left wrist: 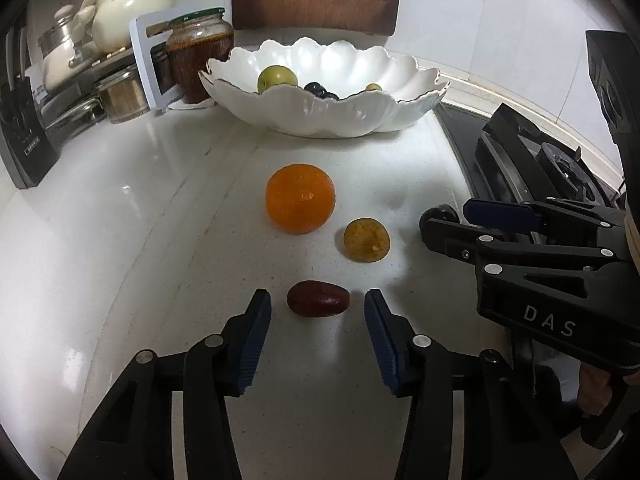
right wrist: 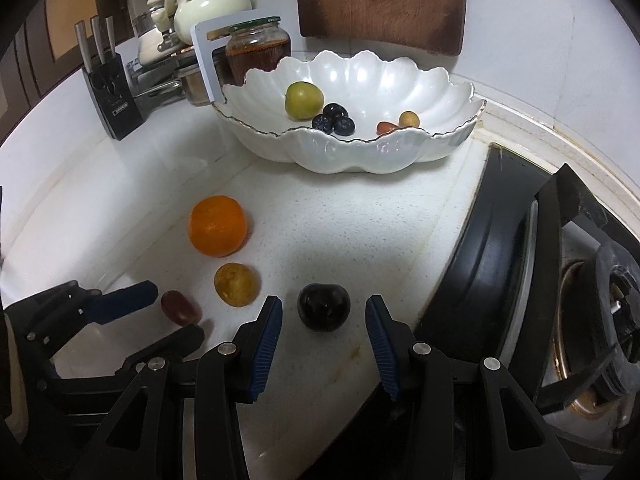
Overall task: Organize fruits
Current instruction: 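Close left tool on the red date while right closes on large dark plum, then carry the red date and large dark plum in both tools over the bowl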
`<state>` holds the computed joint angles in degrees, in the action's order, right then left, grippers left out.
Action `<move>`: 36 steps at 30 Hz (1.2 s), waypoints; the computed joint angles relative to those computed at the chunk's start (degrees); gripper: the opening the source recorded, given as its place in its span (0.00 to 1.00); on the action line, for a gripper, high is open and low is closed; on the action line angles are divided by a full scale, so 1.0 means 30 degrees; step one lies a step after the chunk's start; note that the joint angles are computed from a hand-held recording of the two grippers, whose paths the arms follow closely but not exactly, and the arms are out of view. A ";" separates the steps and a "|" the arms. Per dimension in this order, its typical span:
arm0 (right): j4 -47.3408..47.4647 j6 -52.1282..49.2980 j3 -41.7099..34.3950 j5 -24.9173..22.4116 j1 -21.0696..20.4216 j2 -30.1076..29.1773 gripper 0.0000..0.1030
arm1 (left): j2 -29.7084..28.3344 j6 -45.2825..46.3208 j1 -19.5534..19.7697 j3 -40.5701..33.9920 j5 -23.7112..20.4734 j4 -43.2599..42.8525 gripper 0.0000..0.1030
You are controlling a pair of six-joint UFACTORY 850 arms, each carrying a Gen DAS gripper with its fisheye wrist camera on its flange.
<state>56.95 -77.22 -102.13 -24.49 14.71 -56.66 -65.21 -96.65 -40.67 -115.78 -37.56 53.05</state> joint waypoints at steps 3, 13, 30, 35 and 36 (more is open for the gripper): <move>-0.0698 0.0708 -0.0388 -0.0211 0.0024 -0.0258 0.43 | -0.0110 0.0184 0.0044 -0.0122 0.0019 -0.0235 0.43; -0.1383 0.1351 -0.0715 -0.0321 0.0082 -0.0600 0.30 | -0.0279 0.0216 0.0077 -0.0262 0.0030 0.0137 0.30; 0.2071 -0.1749 0.1292 -0.0002 -0.0088 0.0955 0.29 | 0.1134 -0.2718 -0.0139 0.1398 0.0196 0.2712 0.29; 0.3652 -0.3064 0.2037 0.0233 -0.0093 0.1605 0.29 | 0.1917 -0.3925 -0.0225 0.2356 0.0224 0.4140 0.29; 0.4125 -0.3435 0.2236 0.0307 -0.0089 0.1779 0.29 | 0.2052 -0.4140 -0.0235 0.2528 0.0237 0.4412 0.29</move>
